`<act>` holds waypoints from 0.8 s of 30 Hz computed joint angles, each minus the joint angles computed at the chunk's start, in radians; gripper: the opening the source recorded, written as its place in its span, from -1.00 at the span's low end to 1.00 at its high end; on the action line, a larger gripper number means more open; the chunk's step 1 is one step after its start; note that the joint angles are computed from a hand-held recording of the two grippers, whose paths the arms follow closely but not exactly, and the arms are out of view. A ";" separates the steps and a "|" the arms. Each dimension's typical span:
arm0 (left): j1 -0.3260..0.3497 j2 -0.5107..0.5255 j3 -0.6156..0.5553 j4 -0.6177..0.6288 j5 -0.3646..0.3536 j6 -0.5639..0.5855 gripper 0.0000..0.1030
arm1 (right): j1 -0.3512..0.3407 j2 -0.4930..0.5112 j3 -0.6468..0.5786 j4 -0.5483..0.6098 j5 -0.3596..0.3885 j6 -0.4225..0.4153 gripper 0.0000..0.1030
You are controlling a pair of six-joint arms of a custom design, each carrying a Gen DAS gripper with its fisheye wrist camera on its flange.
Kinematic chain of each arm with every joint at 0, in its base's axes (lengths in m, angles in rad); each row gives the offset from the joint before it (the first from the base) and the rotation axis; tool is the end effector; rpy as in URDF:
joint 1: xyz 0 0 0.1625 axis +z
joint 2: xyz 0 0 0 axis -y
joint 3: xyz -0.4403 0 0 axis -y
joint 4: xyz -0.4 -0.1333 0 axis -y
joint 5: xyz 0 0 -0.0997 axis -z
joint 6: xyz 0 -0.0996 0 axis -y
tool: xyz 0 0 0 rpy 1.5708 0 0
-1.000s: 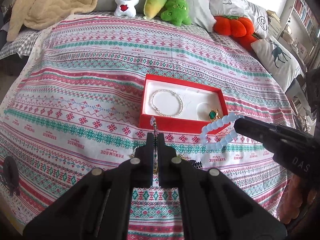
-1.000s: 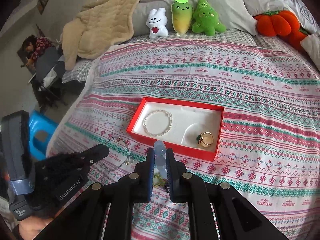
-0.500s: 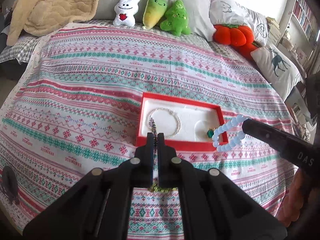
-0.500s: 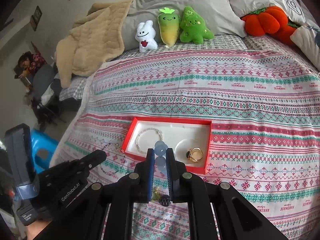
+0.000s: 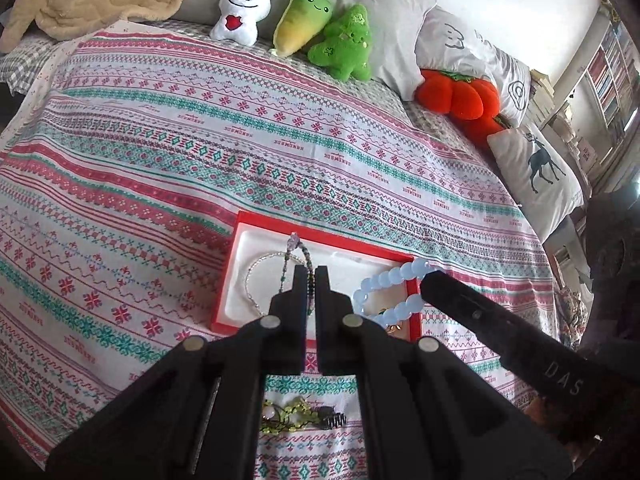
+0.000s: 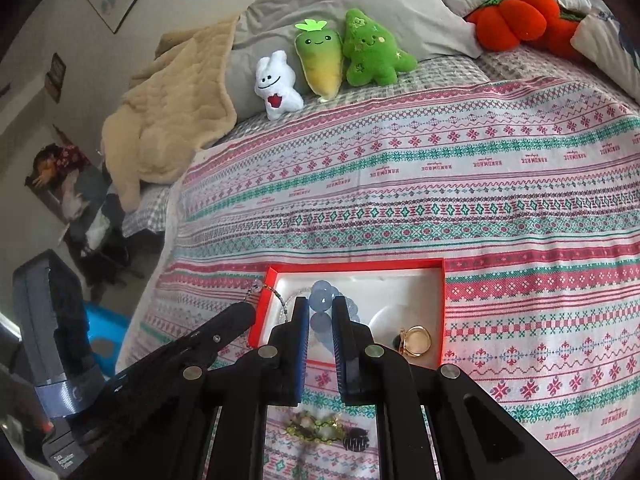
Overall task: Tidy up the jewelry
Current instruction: 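Carry both bracelets over the red box and lower them inside, then open both tools to release the bracelets in the box and withdraw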
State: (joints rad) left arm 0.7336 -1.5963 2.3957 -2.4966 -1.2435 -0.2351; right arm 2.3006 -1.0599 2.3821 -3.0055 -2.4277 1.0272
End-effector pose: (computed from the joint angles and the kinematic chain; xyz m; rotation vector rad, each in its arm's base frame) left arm -0.1704 -0.3762 0.2349 0.8302 2.7760 -0.4020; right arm 0.3233 -0.2744 0.1053 -0.4348 -2.4674 0.9706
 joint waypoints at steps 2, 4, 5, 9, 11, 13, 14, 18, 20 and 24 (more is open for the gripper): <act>0.011 0.019 -0.002 -0.016 -0.009 0.001 -0.92 | -0.010 0.003 0.007 -0.021 0.001 -0.018 -0.78; 0.026 0.036 -0.007 -0.027 -0.028 0.002 -0.92 | -0.027 0.002 0.024 -0.058 0.013 -0.028 -0.78; 0.033 0.041 -0.010 -0.033 -0.037 0.003 -0.92 | -0.035 0.000 0.031 -0.063 0.018 -0.025 -0.78; 0.052 0.065 -0.018 -0.040 -0.041 -0.001 -0.92 | -0.053 0.001 0.043 -0.063 0.010 -0.023 -0.78; 0.067 0.075 -0.021 -0.041 -0.032 0.001 -0.92 | -0.058 -0.001 0.049 -0.047 0.000 -0.004 -0.78; 0.084 0.081 -0.025 -0.024 -0.020 -0.009 -0.92 | -0.061 -0.004 0.053 -0.019 -0.005 0.028 -0.78; 0.089 0.085 -0.028 -0.013 -0.016 -0.010 -0.92 | -0.061 -0.006 0.050 0.014 -0.011 0.047 -0.78; 0.079 0.070 -0.027 0.031 0.014 -0.009 -0.90 | -0.057 -0.030 0.037 0.134 -0.016 0.103 -0.70; 0.071 0.052 -0.029 0.042 0.015 -0.001 -0.61 | -0.052 -0.049 0.037 0.156 -0.016 0.112 -0.63; 0.044 0.002 -0.023 0.055 0.046 0.013 -0.12 | -0.022 -0.083 0.030 0.231 -0.052 0.159 -0.56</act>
State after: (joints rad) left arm 0.7775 -1.5945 2.3726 -2.4420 -1.1979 -0.2219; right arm 2.2786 -1.1429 2.4123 -2.7743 -2.4798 1.1862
